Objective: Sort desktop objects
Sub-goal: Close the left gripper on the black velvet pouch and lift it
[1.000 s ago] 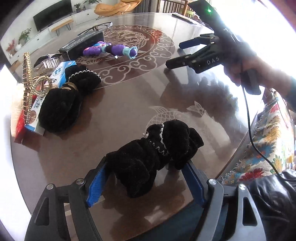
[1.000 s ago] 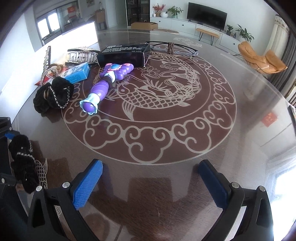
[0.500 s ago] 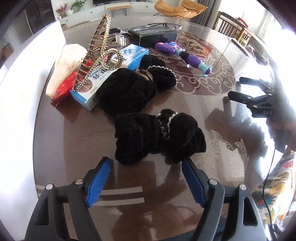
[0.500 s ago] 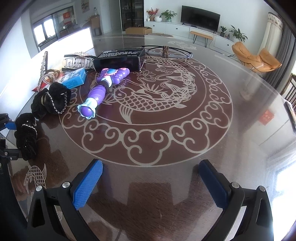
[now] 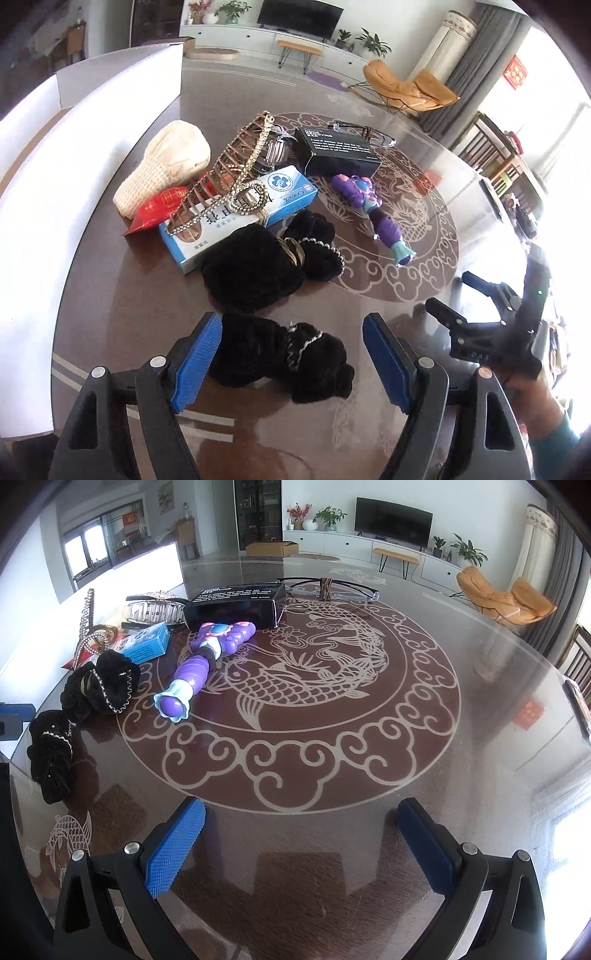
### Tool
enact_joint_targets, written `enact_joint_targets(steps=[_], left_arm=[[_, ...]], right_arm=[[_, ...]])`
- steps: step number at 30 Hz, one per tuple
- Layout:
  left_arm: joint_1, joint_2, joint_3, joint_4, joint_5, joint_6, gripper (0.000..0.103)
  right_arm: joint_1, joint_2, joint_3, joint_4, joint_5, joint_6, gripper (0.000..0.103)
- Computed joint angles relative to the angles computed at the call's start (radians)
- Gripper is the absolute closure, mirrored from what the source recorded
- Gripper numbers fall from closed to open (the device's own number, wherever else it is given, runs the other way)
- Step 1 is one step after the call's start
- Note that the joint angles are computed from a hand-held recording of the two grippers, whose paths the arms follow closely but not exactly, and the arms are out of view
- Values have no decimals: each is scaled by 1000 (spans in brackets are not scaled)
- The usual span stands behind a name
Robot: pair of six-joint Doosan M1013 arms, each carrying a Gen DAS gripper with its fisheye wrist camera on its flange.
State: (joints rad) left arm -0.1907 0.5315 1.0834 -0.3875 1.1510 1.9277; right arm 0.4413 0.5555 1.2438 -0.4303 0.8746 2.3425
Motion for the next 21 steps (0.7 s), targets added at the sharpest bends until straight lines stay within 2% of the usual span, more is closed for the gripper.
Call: enact_joint_targets(steps=[3,4,10,18,21], left_arm=[[-58,-13,41,233,-84,-62,25],[-63,-20,60,273,-106,-62,25],[-2,-46,96,208,-129,-1,25],[48,-48,95,105,-63,20,25],[58,-62,116,55,-75,11,25]], right_arm=[[2,4,-6,-11,7,21,0],[2,5,-7,-9,9,18,0],[2,-3,9,-20,-12,21,0],[2,3,-5,0,12,8,0],[2,0,-3,15,11,-15,0]])
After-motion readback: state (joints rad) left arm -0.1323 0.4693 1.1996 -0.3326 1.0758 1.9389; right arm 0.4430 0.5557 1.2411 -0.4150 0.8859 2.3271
